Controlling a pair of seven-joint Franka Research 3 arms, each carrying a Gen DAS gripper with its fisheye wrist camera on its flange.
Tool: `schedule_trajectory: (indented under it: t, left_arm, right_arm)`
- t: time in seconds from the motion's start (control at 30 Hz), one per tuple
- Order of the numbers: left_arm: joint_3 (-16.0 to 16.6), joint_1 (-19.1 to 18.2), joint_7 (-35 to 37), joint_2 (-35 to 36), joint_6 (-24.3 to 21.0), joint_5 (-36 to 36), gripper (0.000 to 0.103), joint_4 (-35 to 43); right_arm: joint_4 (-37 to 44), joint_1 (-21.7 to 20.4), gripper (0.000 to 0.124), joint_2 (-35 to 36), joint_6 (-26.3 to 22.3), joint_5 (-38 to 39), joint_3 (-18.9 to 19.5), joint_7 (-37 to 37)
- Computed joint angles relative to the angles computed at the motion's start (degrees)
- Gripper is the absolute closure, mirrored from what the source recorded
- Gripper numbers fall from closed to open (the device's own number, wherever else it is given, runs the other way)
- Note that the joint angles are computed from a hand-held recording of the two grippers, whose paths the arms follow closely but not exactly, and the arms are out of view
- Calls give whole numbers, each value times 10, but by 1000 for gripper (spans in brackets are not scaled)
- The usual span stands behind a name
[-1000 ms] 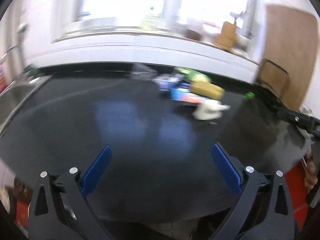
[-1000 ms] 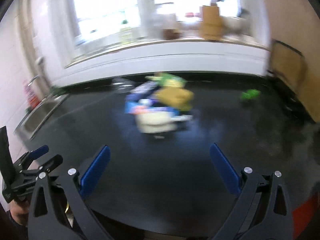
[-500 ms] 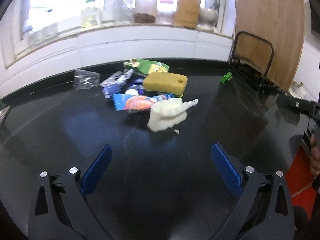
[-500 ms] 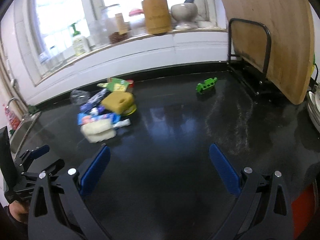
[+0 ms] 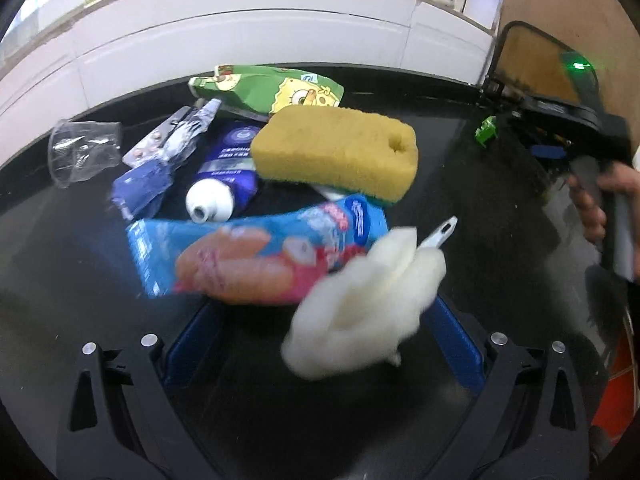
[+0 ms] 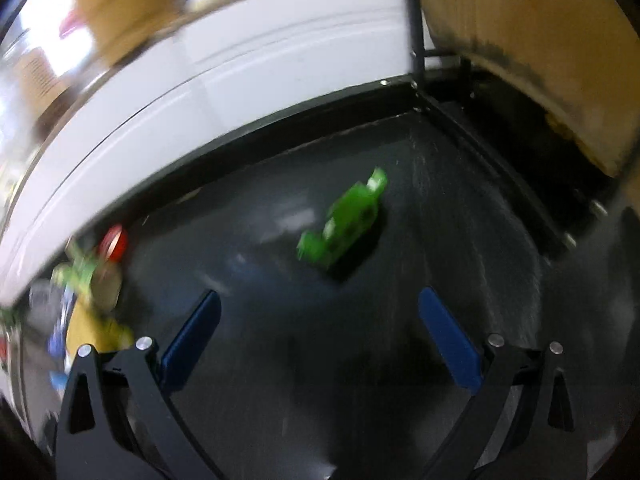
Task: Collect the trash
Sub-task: 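Grasp white foam piece with left tool while right tool grasps green toy car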
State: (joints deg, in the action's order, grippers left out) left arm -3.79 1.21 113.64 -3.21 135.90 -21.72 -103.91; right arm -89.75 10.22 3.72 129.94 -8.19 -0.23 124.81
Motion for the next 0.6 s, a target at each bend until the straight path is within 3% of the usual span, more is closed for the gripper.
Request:
schedule_trajectory:
  t: [0.07,0.17,0.23,0.3,0.33,0.4,0.6]
  left_arm:
    - [-3,-1,-4,10,-3,13,10,10]
    - [-8,-4,2,11,6,17,23,10]
    - [-11,-7,0,5,12,28,32,1]
    - [-11,-11,5,-1,12,19,55,-4]
    - [-11,-12,6,-5,8,12,61,-7]
    - [-12,-16,-13,-18,6,22,68,-19]
    - [-1,-30,-31,-71,2,24,73,-65]
  right_arm:
    - [54,-7,28,45,-20,13,-6,-3]
    - [119,-10,34,98,-49,33,-17,-2]
    - [139,-6,49,114,-60,30,-22,-3]
    - [143,2,82,116,-59,15,-26,-6]
    - [142,2,93,115,-60,18,-26,-9]
    - [122,0,95,99,-53,37,-21,-21]
    - [16,15,95,1,-14,19,-5,-51]
